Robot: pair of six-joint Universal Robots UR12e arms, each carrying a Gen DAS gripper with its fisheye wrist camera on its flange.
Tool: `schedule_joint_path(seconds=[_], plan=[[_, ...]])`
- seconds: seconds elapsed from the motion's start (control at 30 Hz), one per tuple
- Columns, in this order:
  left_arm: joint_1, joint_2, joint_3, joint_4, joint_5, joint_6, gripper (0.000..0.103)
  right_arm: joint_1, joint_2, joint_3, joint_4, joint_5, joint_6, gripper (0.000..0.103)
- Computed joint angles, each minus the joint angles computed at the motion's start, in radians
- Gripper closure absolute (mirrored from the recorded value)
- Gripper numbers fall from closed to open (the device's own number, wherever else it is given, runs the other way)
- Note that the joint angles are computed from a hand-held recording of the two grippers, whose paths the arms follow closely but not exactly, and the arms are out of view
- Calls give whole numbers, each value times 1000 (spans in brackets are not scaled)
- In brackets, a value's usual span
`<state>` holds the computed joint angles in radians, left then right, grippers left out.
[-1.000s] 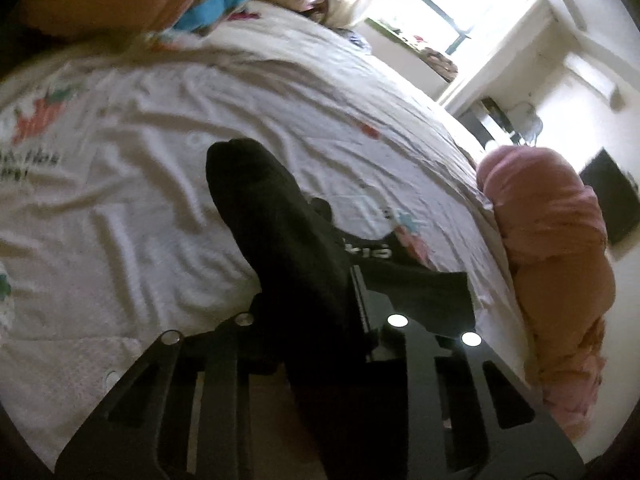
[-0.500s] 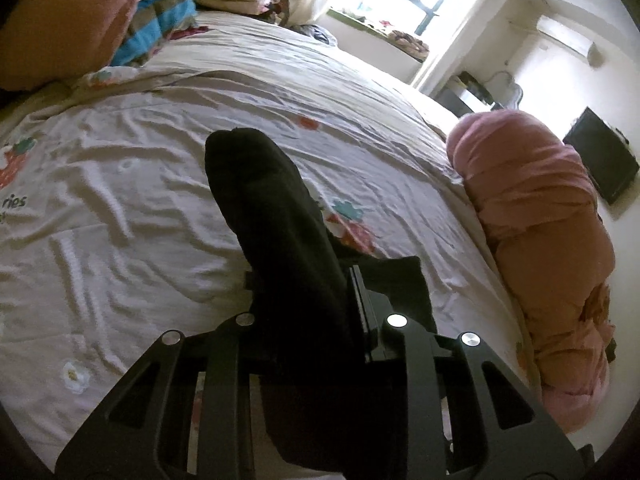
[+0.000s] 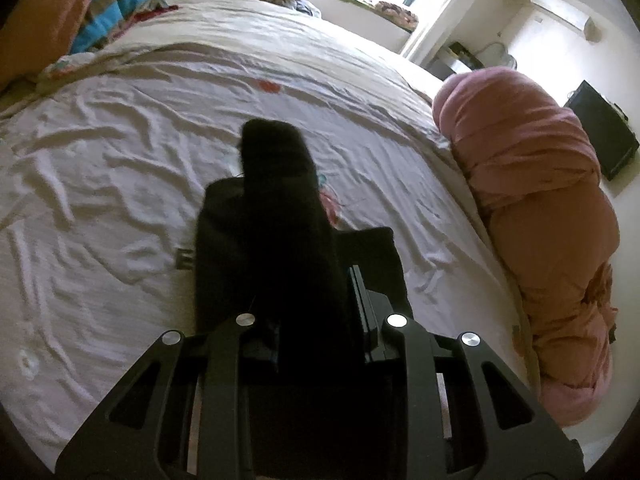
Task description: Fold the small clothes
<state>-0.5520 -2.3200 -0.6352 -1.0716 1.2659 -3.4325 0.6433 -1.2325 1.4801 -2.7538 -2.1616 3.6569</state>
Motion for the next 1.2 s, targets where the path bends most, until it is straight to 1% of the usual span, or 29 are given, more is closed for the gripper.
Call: schedule_joint_path(seconds=[0.03,0.1,0.13,0.17,0.2,0.23,0.27,0.3,0.33,0.37,0.4,0.43,0.5,0.53,0.63,0.7,0.73,0.77,0.83,0.87,0.93,0.97,1.0,1.03,1.1,1.13,1.17,1.2], plan=[[-3,-8,12,-14,-2,0,84,-4,-6,9,8,12,17,91],[-8,-16,20,-28,0,-5,77,-16,-22,32,20,51,68,91],[-11,-24,30,-40,5,-10,64,-22,-27,40,26,72,88,91],[-12,-31,42,-56,9,-20,44,-33,-37,52,39,110,125,91],[-12,-33,42,-58,6,-31,37,-45,-45,64,48,148,160,91],[-8,-34,37,-51,-12,-47,35,-57,-54,79,52,185,203,91],[-4,-28,21,-28,-31,-64,35,-74,-67,103,35,240,258,91],[1,-19,0,7,-46,-80,35,-88,-76,125,10,287,293,91],[3,-14,-11,25,-48,-88,34,-106,-87,154,-24,345,349,90],[5,-6,-24,45,-45,-95,34,-118,-95,176,-53,384,393,89],[7,0,-33,52,-39,-96,34,-126,-99,191,-77,411,421,88],[8,3,-37,52,-32,-94,34,-131,-103,205,-99,429,449,82],[8,14,-54,53,-6,-81,34,-137,-111,226,-130,457,492,80],[7,23,-69,53,16,-68,34,-140,-114,234,-142,471,506,78],[3,50,-123,59,74,-22,34,-150,-129,251,-162,516,530,64],[-1,65,-159,68,113,10,34,-159,-139,254,-162,553,520,51],[-3,75,-183,73,129,28,34,-163,-144,254,-167,565,517,37],[-4,81,-199,75,135,35,34,-170,-149,254,-172,574,509,32],[-6,89,-221,72,140,54,34,-181,-157,250,-165,568,498,30],[-8,92,-230,69,144,65,34,-195,-160,246,-157,588,492,29],[-12,98,-248,79,150,81,34,-222,-158,244,-154,639,484,29],[-13,101,-256,87,153,85,34,-239,-154,234,-133,671,474,29],[-14,102,-261,92,153,86,34,-251,-149,217,-89,685,466,29],[-15,104,-264,97,155,86,34,-258,-144,206,-66,695,454,29],[-16,104,-263,96,157,96,34,-274,-127,173,-20,724,419,35],[-18,103,-261,94,161,100,34,-280,-116,151,17,727,396,46],[-19,103,-260,93,163,106,34,-282,-112,141,41,721,379,60],[-20,104,-261,94,166,108,34,-282,-105,123,77,708,357,70]])
